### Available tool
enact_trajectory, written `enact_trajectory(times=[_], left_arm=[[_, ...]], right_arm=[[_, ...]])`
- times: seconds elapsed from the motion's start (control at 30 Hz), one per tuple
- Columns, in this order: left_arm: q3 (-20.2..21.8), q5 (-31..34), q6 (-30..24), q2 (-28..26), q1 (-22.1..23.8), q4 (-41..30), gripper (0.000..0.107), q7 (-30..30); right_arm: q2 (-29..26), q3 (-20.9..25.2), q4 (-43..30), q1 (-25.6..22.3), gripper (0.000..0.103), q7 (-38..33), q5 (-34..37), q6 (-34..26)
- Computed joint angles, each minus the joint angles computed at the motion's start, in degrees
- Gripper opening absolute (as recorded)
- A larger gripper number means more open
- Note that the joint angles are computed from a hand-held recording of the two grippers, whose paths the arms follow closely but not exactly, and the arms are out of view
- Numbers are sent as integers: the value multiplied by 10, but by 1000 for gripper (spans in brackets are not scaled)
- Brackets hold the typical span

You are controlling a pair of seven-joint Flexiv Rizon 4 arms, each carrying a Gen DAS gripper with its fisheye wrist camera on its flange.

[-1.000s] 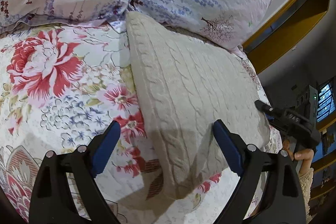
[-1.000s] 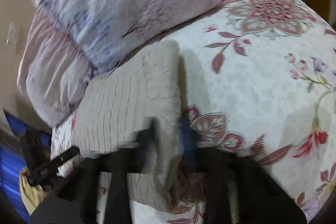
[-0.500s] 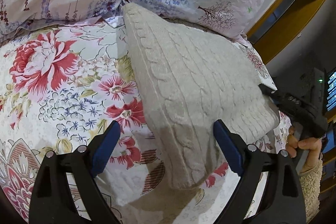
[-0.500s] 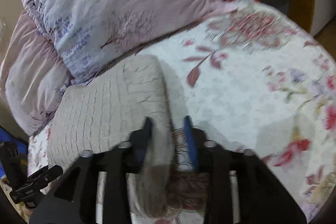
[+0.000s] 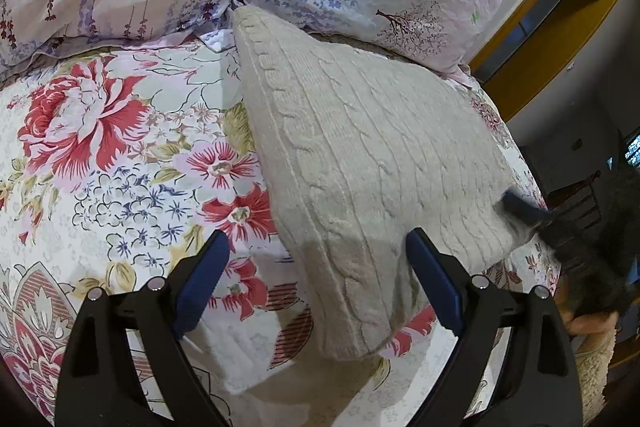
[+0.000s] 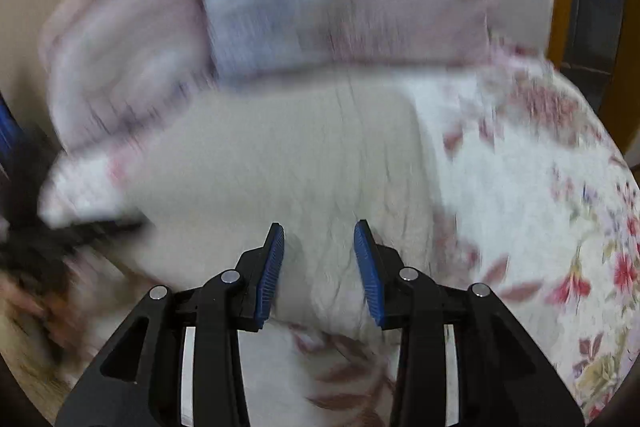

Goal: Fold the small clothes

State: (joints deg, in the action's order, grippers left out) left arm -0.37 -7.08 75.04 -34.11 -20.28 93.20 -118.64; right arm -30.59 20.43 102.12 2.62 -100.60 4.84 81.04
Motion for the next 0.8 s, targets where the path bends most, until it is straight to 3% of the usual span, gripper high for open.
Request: enact_trajectory(times=[0.03,0.1,0.17,0.43,0.53,0.57,0.6,0.67,0.8], left_arm=[[3,3,-3,-1,-3,-3,90,0],[9,11,-7,-2,-7,-7,90,-2],[10,14,-10,-4,-7,-11,92,-2],[-16,-2,-1,-4,15,-3,93,15],[-79,-56,39,6,62,36,93,53],[-106,-79,55,8,82,49,93,71],[-143,-105,76,9,110,64,93,95],[-186,-143,103,9,141,81,93,122],[-314,-209,158,-5,236,113,93,173]], right_arm=[[3,-28,15,28,39,-11,10,38],[9,-34,20,36,39,-49,48,46],[2,5,32,-7,39,-2,-14,58],[8,68,22,-69,40,-13,16,10],[-5,146,-30,-142,40,-53,98,-58],[-14,175,-56,-172,44,-68,142,-84],[-20,186,-70,-185,56,-68,162,-94],[-27,180,-101,-190,70,-45,202,-104],[-51,163,-168,-186,71,-22,248,-162]])
